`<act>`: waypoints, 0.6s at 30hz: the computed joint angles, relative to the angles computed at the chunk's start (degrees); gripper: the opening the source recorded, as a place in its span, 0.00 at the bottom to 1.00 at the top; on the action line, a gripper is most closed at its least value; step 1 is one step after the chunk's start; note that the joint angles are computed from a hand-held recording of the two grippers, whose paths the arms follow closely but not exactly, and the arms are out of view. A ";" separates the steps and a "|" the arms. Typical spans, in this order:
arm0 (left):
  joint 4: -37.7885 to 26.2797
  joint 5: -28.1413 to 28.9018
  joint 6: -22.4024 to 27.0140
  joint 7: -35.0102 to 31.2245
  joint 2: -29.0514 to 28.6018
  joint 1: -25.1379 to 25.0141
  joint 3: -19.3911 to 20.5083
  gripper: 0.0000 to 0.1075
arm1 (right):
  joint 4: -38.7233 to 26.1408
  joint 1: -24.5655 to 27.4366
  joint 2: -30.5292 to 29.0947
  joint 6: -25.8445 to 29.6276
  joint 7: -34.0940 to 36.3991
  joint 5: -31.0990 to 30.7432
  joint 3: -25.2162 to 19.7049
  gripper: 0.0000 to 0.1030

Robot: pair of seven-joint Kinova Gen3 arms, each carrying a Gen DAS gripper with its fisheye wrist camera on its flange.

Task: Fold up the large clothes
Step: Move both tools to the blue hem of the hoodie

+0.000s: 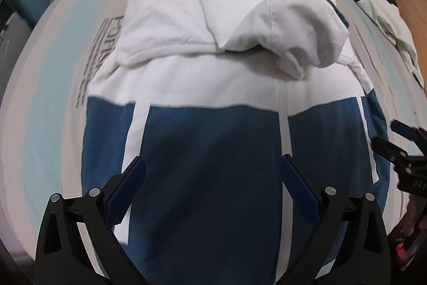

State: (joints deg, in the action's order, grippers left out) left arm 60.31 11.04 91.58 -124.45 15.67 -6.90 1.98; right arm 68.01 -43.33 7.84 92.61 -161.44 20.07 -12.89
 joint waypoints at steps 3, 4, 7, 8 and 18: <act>2.25 -1.33 -0.27 2.13 -1.72 0.22 -0.73 0.90 | 2.41 -1.13 -2.21 1.23 -2.72 -0.46 -1.18 0.90; 3.00 -1.15 -0.17 1.63 -2.24 -0.32 -0.91 0.90 | 3.57 -1.29 -3.15 1.18 -3.82 -1.03 -1.69 0.90; 5.28 -1.47 -0.24 -0.78 -3.83 -1.95 -1.72 0.90 | 7.30 -1.91 -5.71 0.92 -7.27 -1.98 -3.79 0.90; 5.84 -1.45 0.01 -1.82 -4.18 -2.68 -2.05 0.90 | 8.38 -1.96 -6.43 0.73 -8.27 -2.27 -4.51 0.90; 10.05 -3.51 1.73 -13.91 -6.36 -10.64 -6.25 0.90 | 17.90 -3.03 -12.21 1.21 -19.45 -10.24 -11.79 0.90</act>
State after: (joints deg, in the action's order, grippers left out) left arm 70.36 7.53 93.30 -138.37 9.31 -17.54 -4.27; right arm 85.91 -46.36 -4.37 93.82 -180.89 9.83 -24.67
